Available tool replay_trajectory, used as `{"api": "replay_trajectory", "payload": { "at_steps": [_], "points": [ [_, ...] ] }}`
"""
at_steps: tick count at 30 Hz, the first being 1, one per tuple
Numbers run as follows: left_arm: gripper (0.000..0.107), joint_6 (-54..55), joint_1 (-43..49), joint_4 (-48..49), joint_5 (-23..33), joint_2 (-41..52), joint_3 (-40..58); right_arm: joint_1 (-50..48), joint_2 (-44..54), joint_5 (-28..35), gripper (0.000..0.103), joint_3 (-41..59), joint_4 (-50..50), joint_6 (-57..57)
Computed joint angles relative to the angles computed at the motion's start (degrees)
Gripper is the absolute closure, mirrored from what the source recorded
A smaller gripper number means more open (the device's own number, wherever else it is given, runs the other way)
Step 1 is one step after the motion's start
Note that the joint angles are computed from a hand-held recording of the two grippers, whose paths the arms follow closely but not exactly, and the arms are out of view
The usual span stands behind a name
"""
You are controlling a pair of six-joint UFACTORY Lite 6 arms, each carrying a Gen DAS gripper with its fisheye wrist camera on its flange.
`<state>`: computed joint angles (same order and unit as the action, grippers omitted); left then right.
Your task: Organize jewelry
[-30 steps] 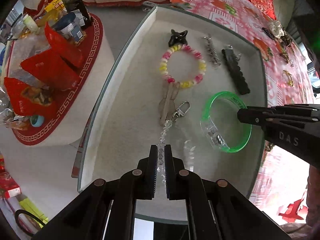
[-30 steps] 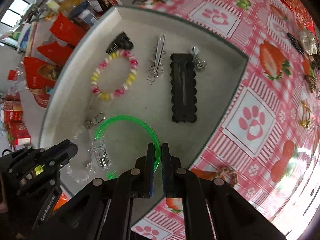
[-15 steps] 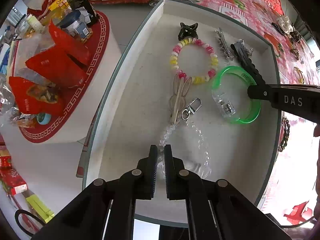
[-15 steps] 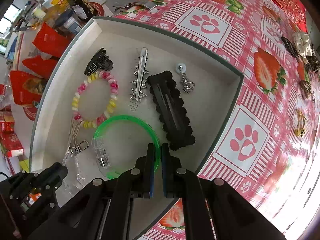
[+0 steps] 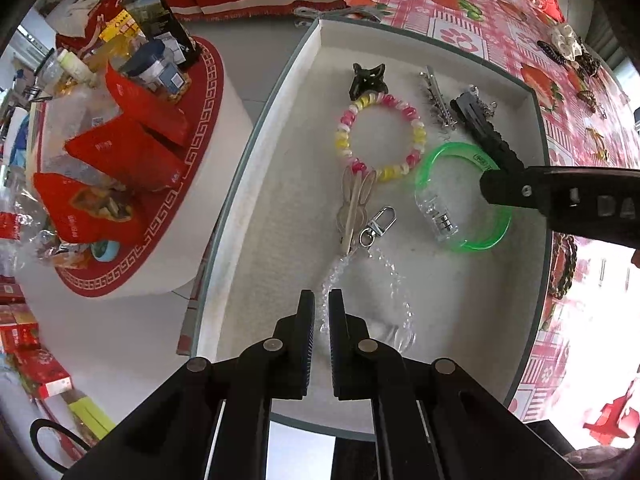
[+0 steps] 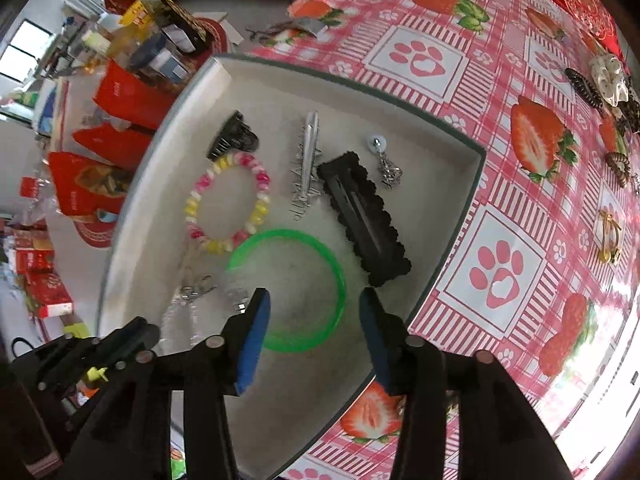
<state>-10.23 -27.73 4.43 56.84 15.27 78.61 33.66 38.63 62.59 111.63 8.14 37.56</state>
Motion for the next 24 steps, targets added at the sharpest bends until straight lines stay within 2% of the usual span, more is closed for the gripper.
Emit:
{"api": "replay_trajectory", "payload": {
  "at_steps": [7, 8, 9, 10, 11, 14, 15, 22, 24],
  "points": [
    [0.093, -0.7, -0.99, 0.96, 1.24, -0.85, 1.26, -0.52, -9.61, -1.98, 0.037, -7.17, 0.47, 0.94],
    [0.088, -0.88, -1.11, 0.95, 1.4, -0.89, 1.47, -0.58, -10.86, -2.08, 0.037, -8.24, 0.45, 1.05],
    [0.047, -1.0, -1.23, 0.86, 1.72, -0.82, 1.84, -0.65, -12.32, -2.08, 0.037, -9.48, 0.37, 1.22],
    [0.02, -1.82, -1.46, 1.3, 1.9, -0.89, 2.08, -0.66, -13.7, -2.03, 0.037, -10.64, 0.26, 1.54],
    [0.004, -3.75, -1.91, 2.83, 1.29, -1.92, 1.7, -0.63, -14.93, -2.03, 0.037, -11.68, 0.22, 1.89],
    [0.004, -3.38, -2.82, 3.47, 2.41, -2.24, 3.35, -0.56, -17.75, -2.1, 0.03, -13.99, 0.13, 2.96],
    [0.004, -3.35, -3.06, 3.56, 2.89, -2.13, 3.92, -0.58, -19.97, -2.36, 0.025, -16.14, -0.03, 3.48],
    [0.004, -2.1, -4.52, 2.91, 4.78, -0.91, 8.41, -1.91, -31.79, -3.31, 0.023, -29.14, -0.62, 7.56],
    [0.004, -1.67, -5.48, 2.27, 5.28, -0.55, 9.65, -2.68, -36.85, -3.02, 0.018, -34.62, -0.89, 9.17]
  ]
}}
